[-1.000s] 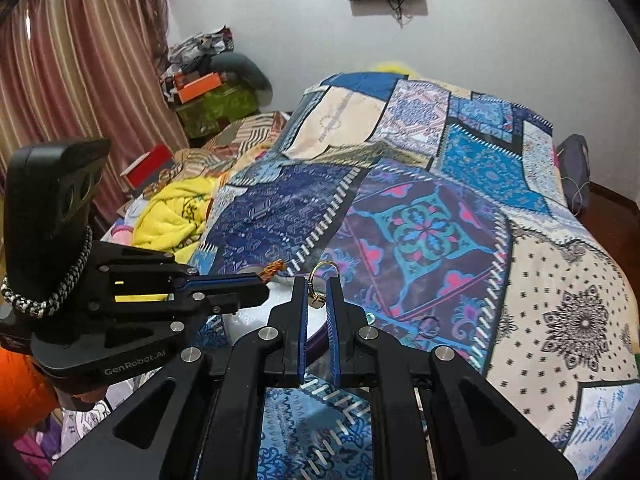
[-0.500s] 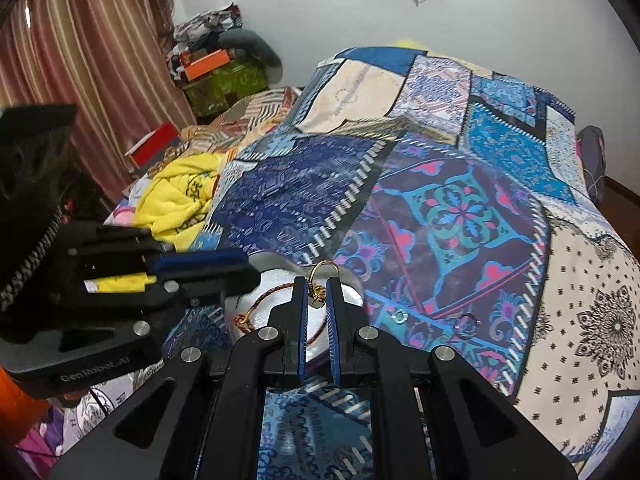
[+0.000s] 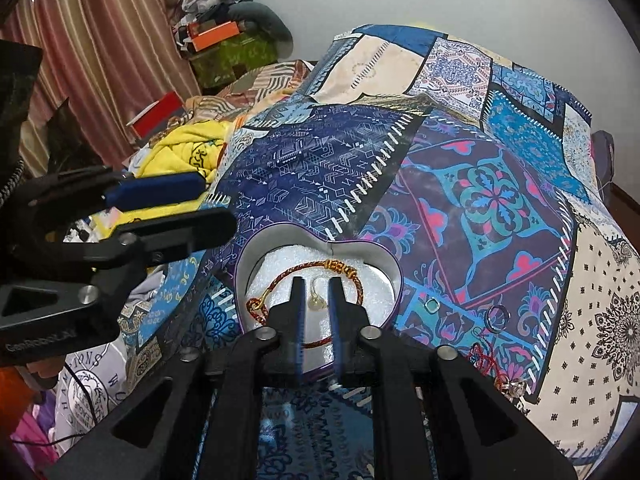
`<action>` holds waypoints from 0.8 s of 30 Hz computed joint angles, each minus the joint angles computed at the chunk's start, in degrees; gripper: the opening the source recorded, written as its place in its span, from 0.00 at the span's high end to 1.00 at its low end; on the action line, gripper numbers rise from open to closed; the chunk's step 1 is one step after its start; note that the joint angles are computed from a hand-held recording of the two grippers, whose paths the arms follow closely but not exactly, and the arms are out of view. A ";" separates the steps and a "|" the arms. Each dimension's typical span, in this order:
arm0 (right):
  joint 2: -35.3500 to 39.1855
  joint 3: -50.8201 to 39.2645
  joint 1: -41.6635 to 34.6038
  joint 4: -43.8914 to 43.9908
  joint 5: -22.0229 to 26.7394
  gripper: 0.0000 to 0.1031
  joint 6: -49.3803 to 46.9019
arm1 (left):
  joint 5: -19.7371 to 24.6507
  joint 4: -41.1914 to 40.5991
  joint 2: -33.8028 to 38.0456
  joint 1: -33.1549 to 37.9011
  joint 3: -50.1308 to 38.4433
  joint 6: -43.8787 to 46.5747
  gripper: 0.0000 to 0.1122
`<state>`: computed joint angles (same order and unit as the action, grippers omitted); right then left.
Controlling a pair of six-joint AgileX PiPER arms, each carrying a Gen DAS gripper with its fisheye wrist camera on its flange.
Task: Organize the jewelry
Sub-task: 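Lift both tools away from the heart tin back toward the jewelry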
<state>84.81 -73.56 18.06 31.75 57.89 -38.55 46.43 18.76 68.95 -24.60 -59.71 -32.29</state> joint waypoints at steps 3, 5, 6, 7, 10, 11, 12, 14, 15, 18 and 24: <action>-1.40 0.59 0.07 -0.67 -1.18 0.64 0.58 | 1.02 2.17 -0.58 -1.25 -0.10 -2.19 0.57; -2.53 0.86 -0.46 -0.62 -1.65 0.64 0.50 | 1.50 3.17 -1.11 -1.87 -0.11 -3.65 0.55; -2.84 0.68 -0.80 -0.76 -1.54 0.64 0.56 | 1.87 3.66 -1.22 -2.28 -0.23 -4.43 0.55; -3.04 0.54 -1.03 -0.93 -1.63 0.64 0.71 | 2.51 4.57 -1.30 -2.95 -0.41 -5.67 0.53; -4.54 0.31 -2.72 -1.70 -1.71 0.64 1.05 | 4.64 8.17 -0.91 -5.66 -1.03 -9.69 0.45; -4.84 0.17 -3.27 -1.73 -1.57 0.64 1.06 | 5.09 9.03 -0.77 -6.53 -1.20 -10.71 0.44; -5.27 0.10 -4.32 -1.46 -1.20 0.64 0.69 | 5.42 9.61 -0.68 -7.36 -1.30 -11.51 0.44; -5.98 0.07 -6.31 -0.97 -0.65 0.64 0.05 | 5.95 9.85 -0.23 -8.51 -1.77 -12.15 0.43; -6.11 -0.02 -6.73 -1.03 -0.62 0.64 0.12 | 6.28 10.00 0.16 -9.18 -2.12 -12.53 0.43; -6.80 0.03 -9.61 -0.43 0.17 0.64 -0.69 | 7.40 11.03 1.26 -11.47 -3.13 -14.21 0.41; -7.93 0.56 -15.97 1.86 2.19 0.64 -3.62 | 8.66 12.20 4.25 -15.24 -5.96 -16.53 0.38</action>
<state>76.87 -73.00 2.09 33.62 60.09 -42.17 55.09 30.96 73.20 -39.84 -65.67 -48.82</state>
